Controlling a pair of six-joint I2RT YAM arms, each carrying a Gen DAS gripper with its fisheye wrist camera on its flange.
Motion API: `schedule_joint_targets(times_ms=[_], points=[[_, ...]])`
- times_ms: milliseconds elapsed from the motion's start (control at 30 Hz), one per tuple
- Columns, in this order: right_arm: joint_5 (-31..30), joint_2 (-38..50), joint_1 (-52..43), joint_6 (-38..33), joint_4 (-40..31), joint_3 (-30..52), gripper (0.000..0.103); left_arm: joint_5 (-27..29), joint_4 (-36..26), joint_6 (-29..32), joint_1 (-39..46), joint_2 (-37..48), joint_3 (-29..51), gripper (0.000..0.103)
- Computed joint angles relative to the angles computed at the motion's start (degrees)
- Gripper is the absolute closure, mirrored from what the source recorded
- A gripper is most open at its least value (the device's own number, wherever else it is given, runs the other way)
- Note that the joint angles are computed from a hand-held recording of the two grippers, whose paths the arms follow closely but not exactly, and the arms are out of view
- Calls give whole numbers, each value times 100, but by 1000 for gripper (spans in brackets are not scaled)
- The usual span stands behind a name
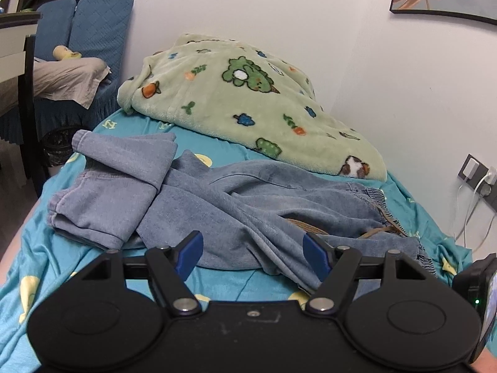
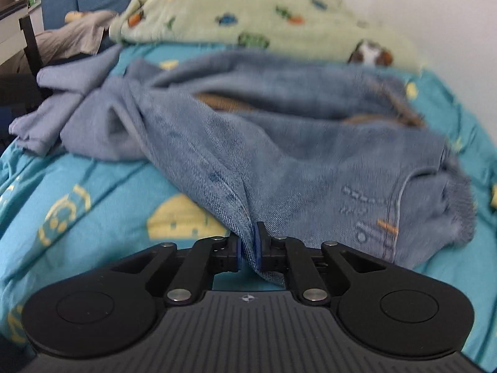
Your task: Fold clothes
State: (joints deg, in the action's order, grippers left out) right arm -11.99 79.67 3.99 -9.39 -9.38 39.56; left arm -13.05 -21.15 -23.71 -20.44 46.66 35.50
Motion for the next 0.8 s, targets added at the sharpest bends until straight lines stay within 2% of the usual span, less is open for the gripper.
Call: schedule_joint_targets(times_ms=[200, 267, 400, 433, 467, 633, 800], points=[[-661, -412, -411, 718, -163, -37, 86, 96, -212, -147, 199, -129, 18, 35], [-1034, -524, -755, 1165, -200, -44, 71, 102, -253, -163, 245, -239, 9, 35], [-1609, -769, -1518, 2348, 99, -207, 58, 66, -415, -258, 216, -464, 18, 35], [-1642, -796, -1692, 2674, 195, -242, 53, 87, -425, -266, 240, -476, 21, 35], [-1642, -790, -1867, 3059, 326, -303, 44, 93, -444, -286, 247, -491, 26, 35], [-1291, -285, -2504, 4630, 599, -240, 27, 248, -488, -391, 312, -611, 30, 35], [-1204, 834, -2619, 5268, 946, 259, 27, 481, -124, -345, 551, -535, -106, 34]])
